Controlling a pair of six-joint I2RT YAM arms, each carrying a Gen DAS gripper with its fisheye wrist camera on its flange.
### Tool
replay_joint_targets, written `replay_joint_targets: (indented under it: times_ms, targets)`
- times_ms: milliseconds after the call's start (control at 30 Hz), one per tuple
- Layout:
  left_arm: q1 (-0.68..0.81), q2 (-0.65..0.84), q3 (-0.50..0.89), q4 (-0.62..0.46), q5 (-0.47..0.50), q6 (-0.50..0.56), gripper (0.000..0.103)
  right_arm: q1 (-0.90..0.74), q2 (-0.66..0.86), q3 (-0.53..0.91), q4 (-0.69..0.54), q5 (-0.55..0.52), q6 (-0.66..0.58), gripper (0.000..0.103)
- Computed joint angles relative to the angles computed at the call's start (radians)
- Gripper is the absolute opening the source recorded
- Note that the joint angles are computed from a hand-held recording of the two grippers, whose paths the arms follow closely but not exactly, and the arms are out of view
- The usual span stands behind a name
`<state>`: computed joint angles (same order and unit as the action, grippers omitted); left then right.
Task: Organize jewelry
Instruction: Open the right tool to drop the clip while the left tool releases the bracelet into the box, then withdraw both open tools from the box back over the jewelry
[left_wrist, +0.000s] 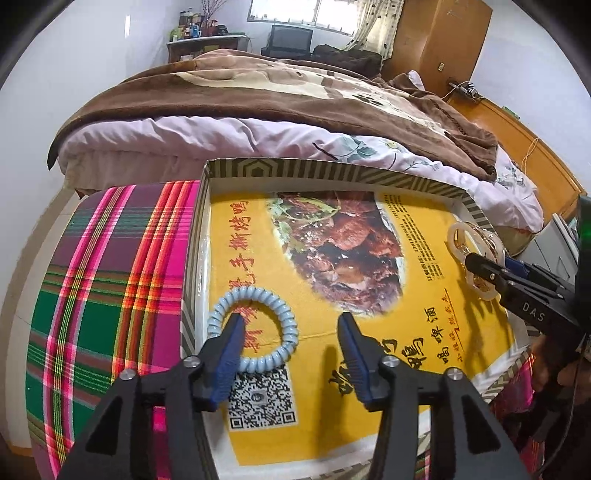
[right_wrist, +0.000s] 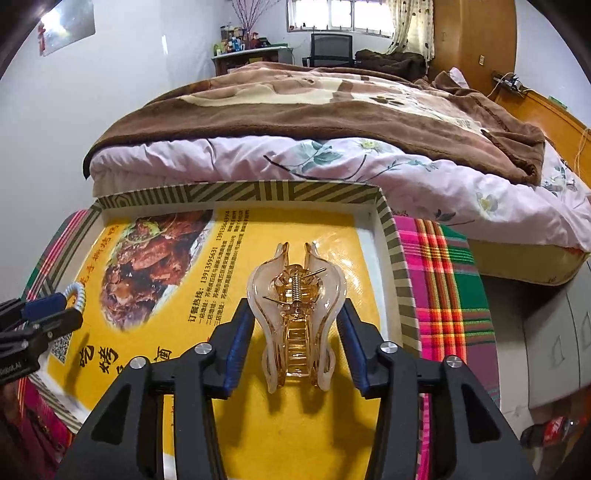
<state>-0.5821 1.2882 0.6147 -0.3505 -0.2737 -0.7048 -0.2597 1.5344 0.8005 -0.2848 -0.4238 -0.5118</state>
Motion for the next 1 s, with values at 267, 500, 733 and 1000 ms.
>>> replay_joint_targets:
  times_ms: [267, 500, 733, 1000]
  targets:
    - [-0.068, -0.082, -0.002, -0.087, -0.059, -0.059, 0.064, -0.038, -0.072, -0.025, -0.049, -0.043, -0.022, 0.056]
    - [-0.220, -0.195, 0.007, -0.251, -0.165, -0.186, 0.068, -0.117, -0.229, -0.064, -0.181, -0.140, -0.081, 0.056]
    - [-0.467, -0.274, 0.063, -0.499, -0.329, -0.420, 0.074, -0.256, -0.362, -0.068, -0.379, -0.272, -0.206, 0.056]
    - [-0.754, -0.284, 0.129, -0.767, -0.439, -0.764, 0.076, -0.470, -0.441, -0.053, -0.668, -0.400, -0.465, 0.056]
